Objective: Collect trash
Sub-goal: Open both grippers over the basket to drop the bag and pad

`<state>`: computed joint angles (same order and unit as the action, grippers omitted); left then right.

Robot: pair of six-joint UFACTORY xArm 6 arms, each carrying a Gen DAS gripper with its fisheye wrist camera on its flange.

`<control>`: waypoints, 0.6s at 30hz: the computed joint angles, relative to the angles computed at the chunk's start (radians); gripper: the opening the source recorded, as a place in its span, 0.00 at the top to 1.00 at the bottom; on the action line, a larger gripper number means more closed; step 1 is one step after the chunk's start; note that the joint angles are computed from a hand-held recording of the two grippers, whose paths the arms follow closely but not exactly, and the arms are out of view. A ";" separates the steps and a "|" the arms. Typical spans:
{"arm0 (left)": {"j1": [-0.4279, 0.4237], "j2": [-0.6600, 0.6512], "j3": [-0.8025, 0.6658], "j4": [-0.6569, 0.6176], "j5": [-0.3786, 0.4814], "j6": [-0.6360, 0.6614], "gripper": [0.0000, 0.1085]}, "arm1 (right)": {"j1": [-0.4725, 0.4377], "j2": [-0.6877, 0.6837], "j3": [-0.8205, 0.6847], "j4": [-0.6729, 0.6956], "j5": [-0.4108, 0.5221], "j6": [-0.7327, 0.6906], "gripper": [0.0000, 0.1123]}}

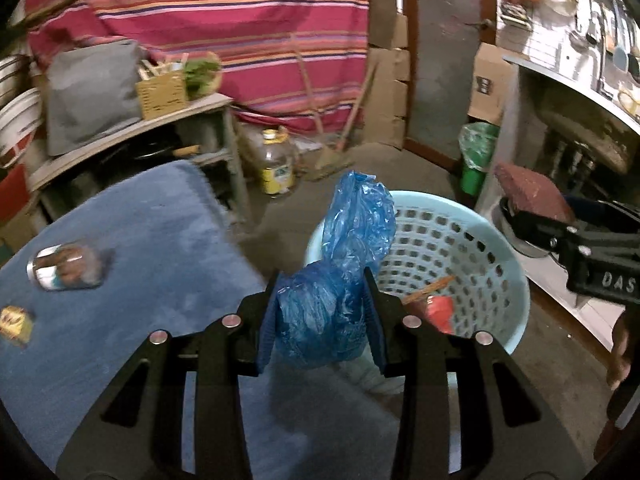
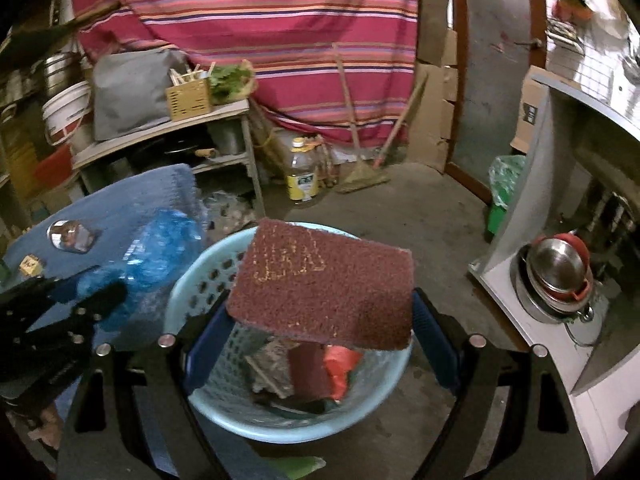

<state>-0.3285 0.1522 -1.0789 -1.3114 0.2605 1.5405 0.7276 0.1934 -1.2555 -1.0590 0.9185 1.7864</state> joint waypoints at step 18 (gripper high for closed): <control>-0.012 0.035 -0.080 -0.197 -0.116 0.112 0.17 | -0.089 -0.009 0.088 -0.026 -0.140 0.042 0.25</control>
<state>-0.3405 0.1868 -1.1594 -1.5087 0.1443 1.6521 0.6388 0.1848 -1.1670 -1.0852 0.7783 1.8281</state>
